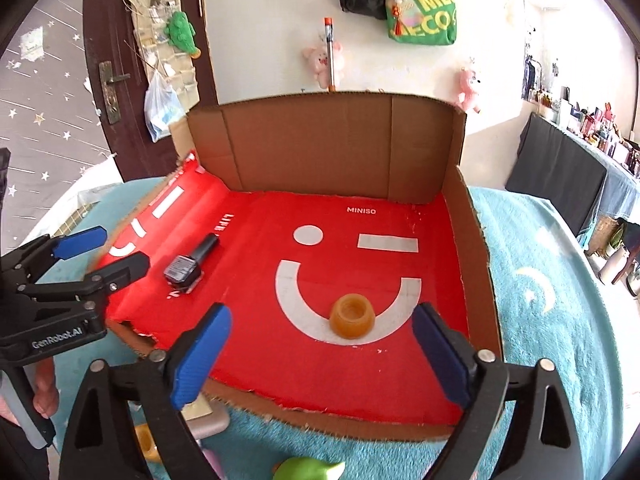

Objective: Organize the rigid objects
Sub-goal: 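Withdraw both open tools from the box back toward the remaining objects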

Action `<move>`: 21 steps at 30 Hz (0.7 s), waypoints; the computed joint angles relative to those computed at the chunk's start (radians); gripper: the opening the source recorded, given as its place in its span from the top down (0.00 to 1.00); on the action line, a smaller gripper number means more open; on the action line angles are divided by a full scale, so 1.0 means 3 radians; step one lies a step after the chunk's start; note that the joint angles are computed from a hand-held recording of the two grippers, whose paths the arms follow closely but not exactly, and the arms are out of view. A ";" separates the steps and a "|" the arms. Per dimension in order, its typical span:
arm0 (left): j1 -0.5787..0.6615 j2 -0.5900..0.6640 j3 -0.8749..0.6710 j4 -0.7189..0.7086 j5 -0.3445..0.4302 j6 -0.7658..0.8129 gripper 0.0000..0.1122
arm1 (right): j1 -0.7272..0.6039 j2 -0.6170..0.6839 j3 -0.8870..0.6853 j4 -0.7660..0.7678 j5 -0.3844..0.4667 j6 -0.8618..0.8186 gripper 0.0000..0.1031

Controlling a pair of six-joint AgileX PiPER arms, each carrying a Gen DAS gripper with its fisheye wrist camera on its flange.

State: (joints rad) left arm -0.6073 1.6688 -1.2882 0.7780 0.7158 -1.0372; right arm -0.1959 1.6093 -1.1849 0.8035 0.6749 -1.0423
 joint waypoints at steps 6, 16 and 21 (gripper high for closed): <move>-0.0172 -0.0122 0.0151 0.0272 0.0075 -0.0283 0.10 | -0.0110 -0.0198 0.0204 0.0265 0.0058 -0.0262 0.00; -0.0361 -0.0420 0.0553 0.0510 -0.0037 -0.0698 0.09 | -0.0435 -0.0547 0.0545 0.0717 0.0309 -0.0666 0.00; -0.0432 -0.0569 0.0741 0.0475 -0.0105 -0.0790 0.09 | -0.0605 -0.0767 0.0778 0.0932 0.0384 -0.0879 0.00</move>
State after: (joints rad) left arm -0.7369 1.4982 -1.0659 0.9205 0.6843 -1.2741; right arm -0.3775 1.3791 -0.9516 1.0830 0.7902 -1.3060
